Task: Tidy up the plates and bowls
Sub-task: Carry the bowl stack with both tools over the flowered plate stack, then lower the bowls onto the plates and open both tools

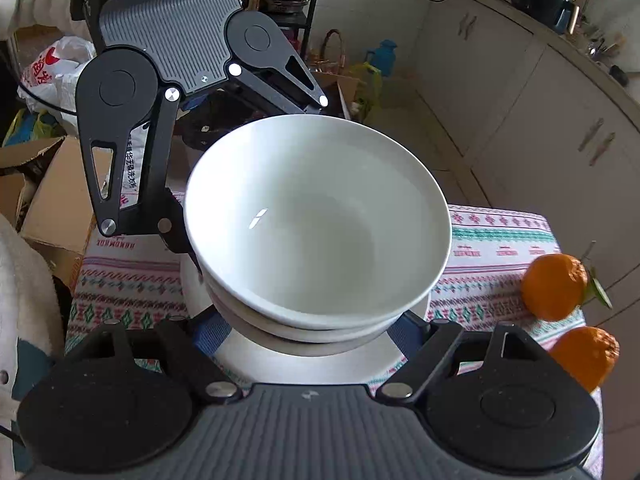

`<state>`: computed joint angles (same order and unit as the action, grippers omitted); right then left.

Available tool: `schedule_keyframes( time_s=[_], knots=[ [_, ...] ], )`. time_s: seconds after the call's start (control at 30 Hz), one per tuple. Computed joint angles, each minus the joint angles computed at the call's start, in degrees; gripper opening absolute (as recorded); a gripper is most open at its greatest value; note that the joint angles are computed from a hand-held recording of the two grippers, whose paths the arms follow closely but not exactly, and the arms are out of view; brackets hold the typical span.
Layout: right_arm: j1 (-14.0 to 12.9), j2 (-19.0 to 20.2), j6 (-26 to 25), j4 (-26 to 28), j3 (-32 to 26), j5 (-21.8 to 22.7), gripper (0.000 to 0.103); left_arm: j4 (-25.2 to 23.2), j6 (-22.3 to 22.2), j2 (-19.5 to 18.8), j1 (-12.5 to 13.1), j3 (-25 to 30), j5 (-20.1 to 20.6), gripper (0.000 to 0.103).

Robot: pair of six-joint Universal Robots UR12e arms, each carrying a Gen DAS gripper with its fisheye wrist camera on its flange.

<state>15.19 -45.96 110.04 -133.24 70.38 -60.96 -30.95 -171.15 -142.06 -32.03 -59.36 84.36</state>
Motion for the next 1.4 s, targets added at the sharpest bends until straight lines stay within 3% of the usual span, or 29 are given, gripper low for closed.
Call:
schedule_keyframes(
  time_s=[0.43,0.93,1.1,1.2,1.4],
  knots=[
    [0.04,2.46,2.61,2.53,-2.83,1.46,0.086,-2.38,-1.08,-0.52,0.50,0.72,0.56,0.079],
    [-0.28,3.12,5.23,2.36,-3.04,3.30,0.087,-1.30,-2.58,-0.33,0.69,-0.04,0.21,0.080],
    [-0.29,2.74,6.22,1.16,-2.15,3.19,0.089,0.41,-3.28,-0.24,0.23,-0.76,1.76,0.082],
    [-0.70,2.14,7.03,1.00,-1.17,4.81,0.100,2.68,-4.69,0.14,-0.02,-2.01,2.53,0.093],
    [-0.97,-0.25,12.49,-5.25,3.17,2.72,0.103,6.15,-6.02,1.01,-1.90,-4.36,9.26,0.094]
  ],
)
